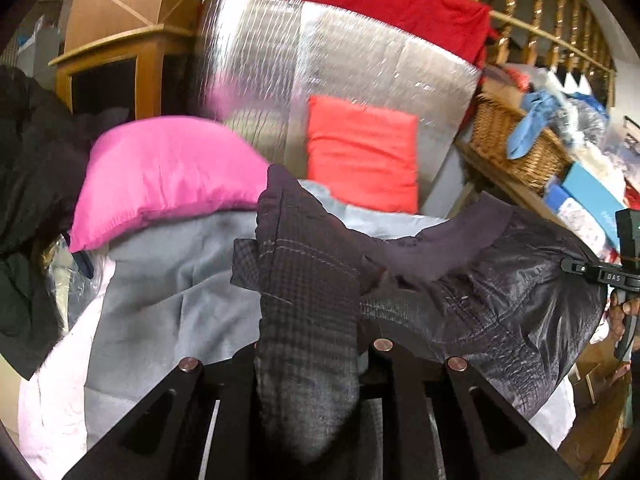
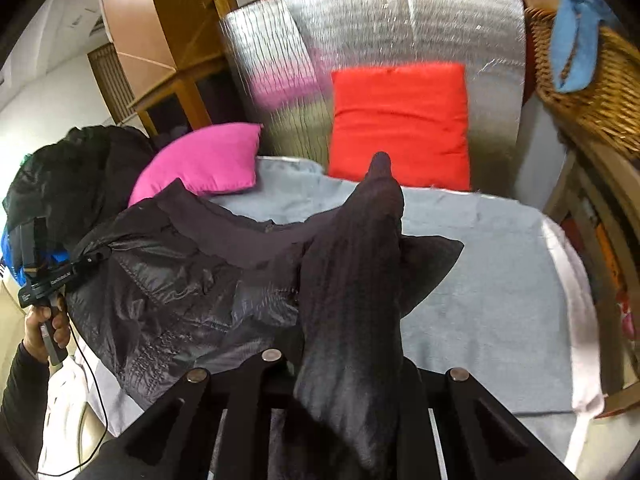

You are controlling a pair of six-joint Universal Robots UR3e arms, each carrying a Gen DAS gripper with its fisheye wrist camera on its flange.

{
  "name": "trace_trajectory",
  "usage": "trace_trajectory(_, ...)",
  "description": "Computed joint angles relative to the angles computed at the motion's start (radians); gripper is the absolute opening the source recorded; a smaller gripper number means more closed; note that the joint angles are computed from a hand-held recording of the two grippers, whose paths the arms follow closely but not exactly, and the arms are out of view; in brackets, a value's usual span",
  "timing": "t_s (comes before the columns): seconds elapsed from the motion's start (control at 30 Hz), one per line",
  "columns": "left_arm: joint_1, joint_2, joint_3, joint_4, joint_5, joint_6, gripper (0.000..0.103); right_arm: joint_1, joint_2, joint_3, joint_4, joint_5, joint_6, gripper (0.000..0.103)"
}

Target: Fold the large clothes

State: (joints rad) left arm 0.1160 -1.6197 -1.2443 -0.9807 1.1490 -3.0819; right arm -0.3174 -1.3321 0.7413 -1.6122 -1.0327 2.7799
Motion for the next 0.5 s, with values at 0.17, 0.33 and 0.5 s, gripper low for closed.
trace_trajectory(0.17,0.009,0.212,-0.246,0.077,-0.043,-0.002,0.017,-0.165,-0.301,0.306,0.025,0.12,-0.119,0.015)
trace_trajectory(0.33,-0.079,0.373,-0.58,0.278,0.014,-0.078,0.017,-0.34,-0.61,0.689,0.056,0.212,-0.269,0.015)
trace_trajectory(0.5,-0.097,0.444,-0.966,0.459,0.029,-0.127,0.019,-0.637,-0.924,1.122,0.309,0.281,-0.594,0.015)
